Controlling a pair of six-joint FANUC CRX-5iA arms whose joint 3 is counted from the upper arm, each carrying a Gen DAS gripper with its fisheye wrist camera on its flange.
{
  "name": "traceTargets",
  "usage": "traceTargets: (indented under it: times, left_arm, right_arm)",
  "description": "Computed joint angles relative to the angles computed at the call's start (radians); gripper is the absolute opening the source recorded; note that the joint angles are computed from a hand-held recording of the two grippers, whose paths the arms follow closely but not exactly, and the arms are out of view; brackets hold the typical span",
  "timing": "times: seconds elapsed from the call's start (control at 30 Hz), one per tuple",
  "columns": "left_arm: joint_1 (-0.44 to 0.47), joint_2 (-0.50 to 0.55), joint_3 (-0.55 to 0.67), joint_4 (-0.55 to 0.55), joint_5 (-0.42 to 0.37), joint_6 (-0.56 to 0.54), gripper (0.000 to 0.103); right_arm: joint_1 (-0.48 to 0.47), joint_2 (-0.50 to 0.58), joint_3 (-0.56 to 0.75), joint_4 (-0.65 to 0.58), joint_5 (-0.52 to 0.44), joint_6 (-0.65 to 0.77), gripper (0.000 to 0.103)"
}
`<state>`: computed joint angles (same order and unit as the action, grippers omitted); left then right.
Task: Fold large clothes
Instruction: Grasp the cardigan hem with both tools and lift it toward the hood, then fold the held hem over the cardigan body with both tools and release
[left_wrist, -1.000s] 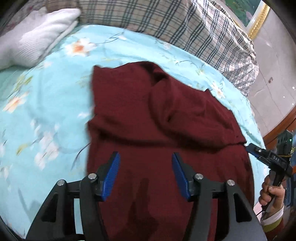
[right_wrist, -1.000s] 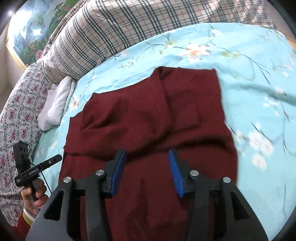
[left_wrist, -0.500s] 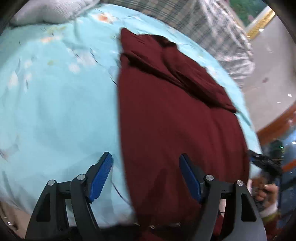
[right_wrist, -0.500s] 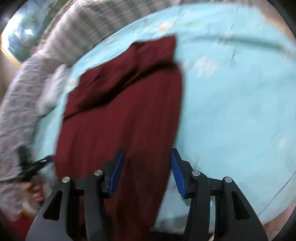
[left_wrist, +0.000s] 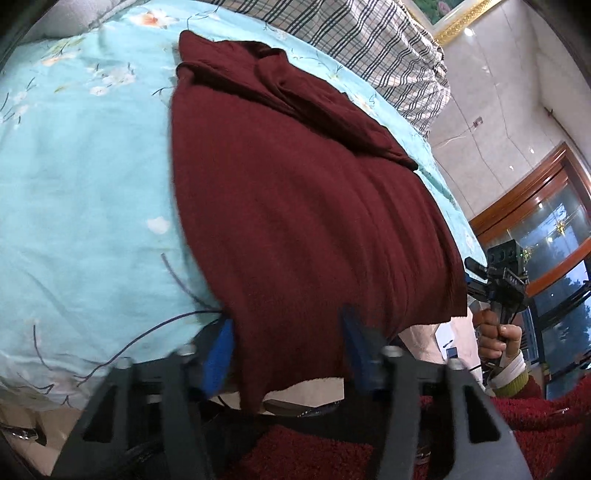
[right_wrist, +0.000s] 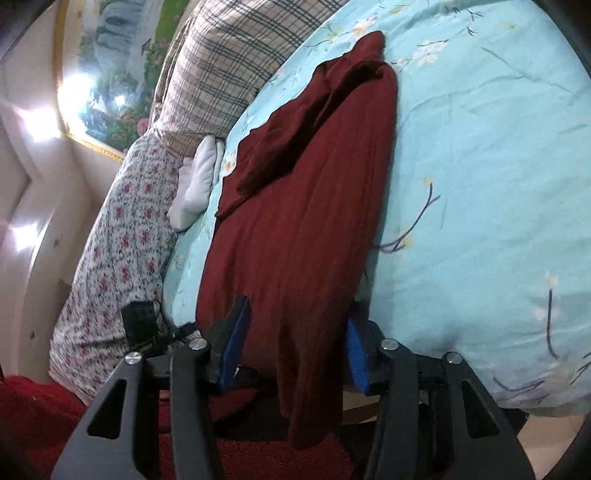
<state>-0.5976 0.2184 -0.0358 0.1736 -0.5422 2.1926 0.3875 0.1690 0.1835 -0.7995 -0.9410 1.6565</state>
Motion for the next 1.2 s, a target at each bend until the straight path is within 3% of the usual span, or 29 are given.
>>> traceTargets:
  times: [0.1, 0.13, 0.17, 0.2, 0.3, 0.47, 0.6, 0.73, 0.83, 1.0, 1.2]
  left_arm:
    - [0.009, 0.009, 0.009, 0.012, -0.011, -0.024, 0.039]
    - [0.006, 0.014, 0.021, -0.006, -0.019, -0.012, 0.027]
    - [0.004, 0.02, 0.039, -0.028, -0.036, 0.002, 0.008]
    - [0.005, 0.021, 0.038, -0.019, -0.036, -0.006, 0.007]
    - [-0.004, 0.004, 0.02, -0.035, 0.002, 0.027, 0.006]
    - [-0.014, -0.058, -0.008, -0.151, 0.095, 0.185, 0.006]
    - [-0.017, -0.084, 0.04, -0.293, 0.086, 0.311, 0.005]
    - [-0.018, -0.076, 0.145, -0.458, 0.034, 0.423, 0.005]
    - [-0.004, -0.044, 0.229, -0.527, 0.007, 0.455, 0.005]
    - [0.056, 0.03, 0.366, -0.547, -0.034, 0.442, 0.005]
    - [0.153, 0.218, 0.601, -0.46, -0.135, 0.363, 0.005]
  right_arm:
    - [0.012, -0.005, -0.012, 0.043, -0.001, -0.026, 0.021]
    - [0.016, 0.001, -0.006, 0.052, -0.005, -0.033, 0.011]
    - [0.018, 0.002, -0.004, 0.056, -0.004, -0.033, 0.01]
    - [0.019, -0.002, -0.007, 0.053, 0.003, -0.028, 0.01]
    - [0.012, -0.013, -0.017, 0.026, 0.012, -0.01, 0.009]
    - [-0.039, -0.031, -0.022, -0.117, 0.019, 0.064, 0.008]
    - [-0.067, -0.03, 0.011, -0.205, 0.028, 0.114, 0.008]
    - [-0.06, -0.006, 0.088, -0.202, 0.059, 0.126, 0.008]
    - [-0.058, 0.041, 0.173, -0.174, 0.077, 0.11, 0.007]
    - [-0.04, 0.176, 0.363, -0.071, 0.108, 0.004, 0.007]
    - [-0.013, 0.401, 0.666, 0.141, 0.069, -0.235, 0.007]
